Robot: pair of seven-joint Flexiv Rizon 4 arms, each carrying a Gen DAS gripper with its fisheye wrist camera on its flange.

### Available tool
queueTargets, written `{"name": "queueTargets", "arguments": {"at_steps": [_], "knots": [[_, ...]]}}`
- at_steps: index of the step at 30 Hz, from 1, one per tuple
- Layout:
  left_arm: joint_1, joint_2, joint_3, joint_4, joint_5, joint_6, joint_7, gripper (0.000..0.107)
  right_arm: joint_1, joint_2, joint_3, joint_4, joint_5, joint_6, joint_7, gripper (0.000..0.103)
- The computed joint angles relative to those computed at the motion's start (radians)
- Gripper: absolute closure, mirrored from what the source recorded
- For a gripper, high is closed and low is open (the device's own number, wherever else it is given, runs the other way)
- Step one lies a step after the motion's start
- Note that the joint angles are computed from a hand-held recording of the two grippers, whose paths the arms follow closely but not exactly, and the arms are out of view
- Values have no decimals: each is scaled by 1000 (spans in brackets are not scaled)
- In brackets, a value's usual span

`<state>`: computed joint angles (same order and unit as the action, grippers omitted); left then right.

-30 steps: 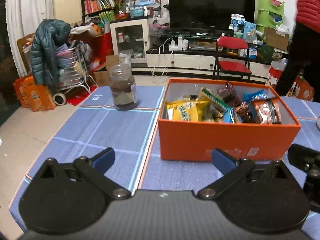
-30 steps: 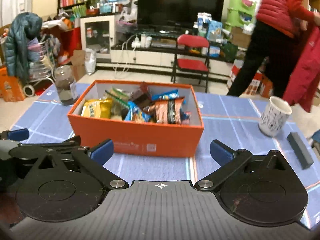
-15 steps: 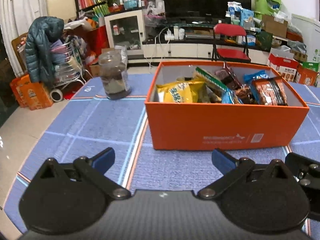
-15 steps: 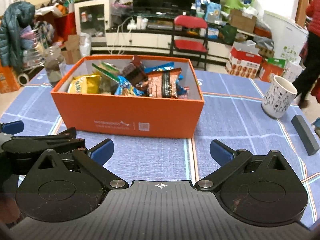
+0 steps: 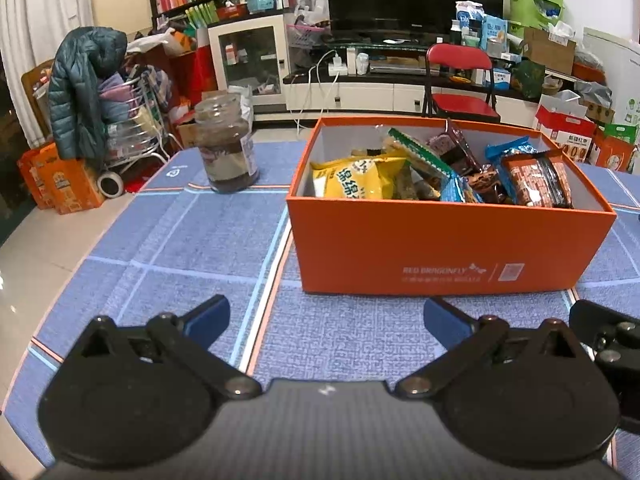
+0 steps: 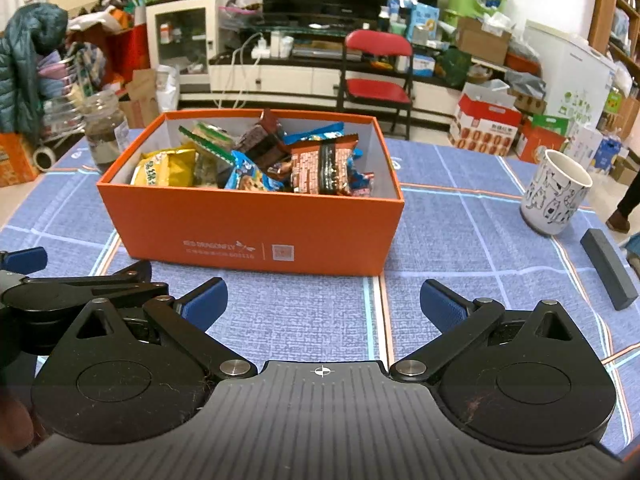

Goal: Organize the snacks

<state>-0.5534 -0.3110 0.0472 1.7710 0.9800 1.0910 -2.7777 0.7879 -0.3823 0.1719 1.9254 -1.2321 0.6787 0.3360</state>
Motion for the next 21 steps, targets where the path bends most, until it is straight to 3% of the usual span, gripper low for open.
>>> {"name": "queueTargets", "arguments": {"at_steps": [21], "knots": [[7, 8, -2, 4, 2, -3, -3, 4, 0, 2, -1, -3, -4, 3, -2, 8]]}}
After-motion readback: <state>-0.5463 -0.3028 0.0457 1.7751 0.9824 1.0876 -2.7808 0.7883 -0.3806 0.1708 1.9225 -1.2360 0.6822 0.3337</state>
